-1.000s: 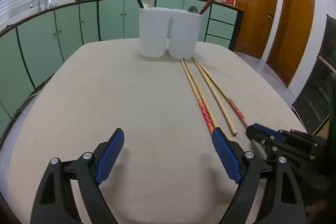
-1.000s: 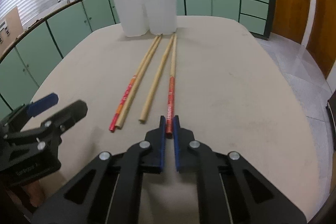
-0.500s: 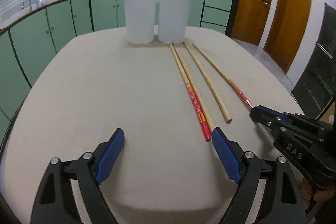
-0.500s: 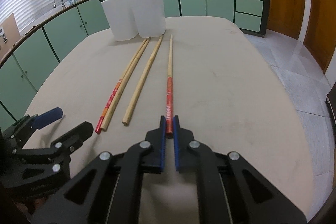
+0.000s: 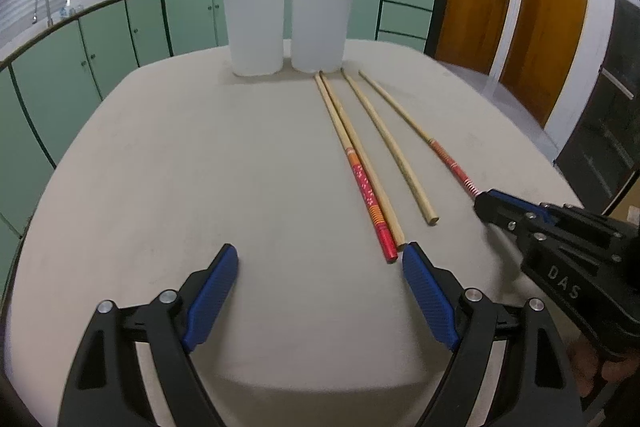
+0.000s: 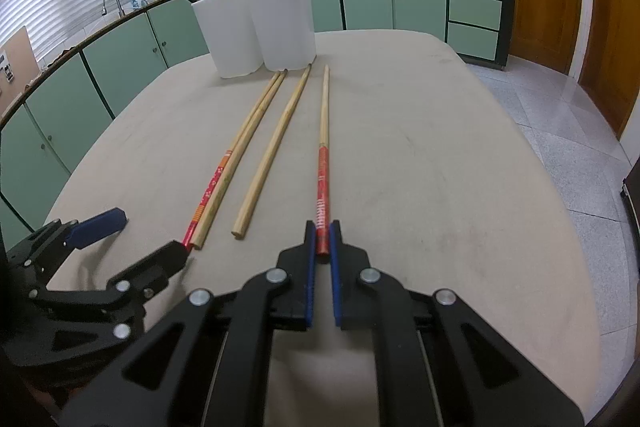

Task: Organize utensils
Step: 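Grasp a red-banded chopstick with the right tool while the left tool grasps another, then carry both red-banded chopsticks up over the white holder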

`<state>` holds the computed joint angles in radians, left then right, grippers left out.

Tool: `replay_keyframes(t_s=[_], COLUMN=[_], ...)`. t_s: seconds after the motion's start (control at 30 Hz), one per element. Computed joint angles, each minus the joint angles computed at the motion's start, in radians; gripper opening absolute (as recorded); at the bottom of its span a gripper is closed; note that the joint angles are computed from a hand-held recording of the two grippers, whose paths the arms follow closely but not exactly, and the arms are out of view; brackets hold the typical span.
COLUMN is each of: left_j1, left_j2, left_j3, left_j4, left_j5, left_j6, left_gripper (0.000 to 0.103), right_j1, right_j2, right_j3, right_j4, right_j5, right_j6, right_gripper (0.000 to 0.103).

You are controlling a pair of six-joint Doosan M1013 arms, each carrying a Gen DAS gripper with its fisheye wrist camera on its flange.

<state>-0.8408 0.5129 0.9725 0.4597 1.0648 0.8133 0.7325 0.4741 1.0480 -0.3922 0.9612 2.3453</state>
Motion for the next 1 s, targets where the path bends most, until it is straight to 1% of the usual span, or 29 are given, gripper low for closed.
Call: replay_keyframes(t_s=[0.07,0.13,0.2,0.3,0.37,0.43,0.53,0.6,0.63,0.7,0.73,0.8,0.83,0.9,0.93,0.97,1.0], left_j1=[-0.002,-0.003,-0.002,0.0,0.002,0.003,0.004,0.006,0.006,0.007,0.006,0.002,0.001,0.003,0.005,0.007,0.007], left_j2=[0.006,0.005,0.0,-0.009,-0.013,-0.014,-0.012,-0.008,-0.006,0.004,0.007,0.013,0.013,0.008,0.006,0.002,0.001], left_j3=[-0.009,-0.008,0.001,0.014,0.02,0.021,0.019,0.012,0.009,-0.007,-0.012,-0.019,-0.019,-0.012,-0.007,-0.002,-0.001], left_j4=[0.009,0.016,0.027,0.045,0.05,0.049,0.042,0.033,0.028,0.014,0.014,0.022,0.022,0.018,0.015,0.008,0.006], left_j5=[0.017,0.022,0.018,0.011,0.007,0.004,0.0,-0.004,-0.004,0.001,0.006,0.016,0.014,0.004,-0.003,-0.013,-0.015], left_j6=[0.005,-0.004,-0.031,-0.08,-0.105,-0.11,-0.111,-0.116,-0.114,-0.097,-0.09,-0.08,-0.08,-0.085,-0.089,-0.091,-0.092], left_gripper=[0.083,0.08,0.075,0.071,0.07,0.068,0.068,0.06,0.058,0.049,0.047,0.035,0.031,0.019,0.015,0.007,0.006], right_j1=[0.0,0.0,0.0,-0.001,0.0,0.001,0.005,0.004,0.004,0.003,0.003,0.003,0.003,0.0,-0.001,-0.002,-0.002], right_j2=[0.0,0.0,-0.001,-0.001,0.0,0.003,0.009,0.01,0.01,0.013,0.015,0.015,0.015,0.014,0.012,0.01,0.008], right_j3=[0.0,-0.001,0.002,0.004,0.002,-0.004,-0.013,-0.015,-0.015,-0.02,-0.023,-0.023,-0.022,-0.02,-0.018,-0.015,-0.012], right_j4=[0.0,0.0,0.0,0.001,0.002,0.002,-0.007,-0.008,-0.007,-0.009,-0.01,-0.011,-0.011,-0.005,-0.001,0.001,0.001], right_j5=[0.0,0.0,-0.002,-0.004,-0.002,0.003,0.013,0.014,0.015,0.021,0.025,0.025,0.025,0.02,0.016,0.011,0.007], right_j6=[0.0,-0.001,-0.001,-0.001,-0.003,-0.01,-0.018,-0.018,-0.017,-0.015,-0.016,-0.016,-0.015,-0.012,-0.011,-0.009,-0.006], right_gripper=[0.006,0.006,0.006,0.006,0.007,0.009,0.009,0.009,0.009,0.009,0.009,0.008,0.007,0.006,0.005,0.005,0.005])
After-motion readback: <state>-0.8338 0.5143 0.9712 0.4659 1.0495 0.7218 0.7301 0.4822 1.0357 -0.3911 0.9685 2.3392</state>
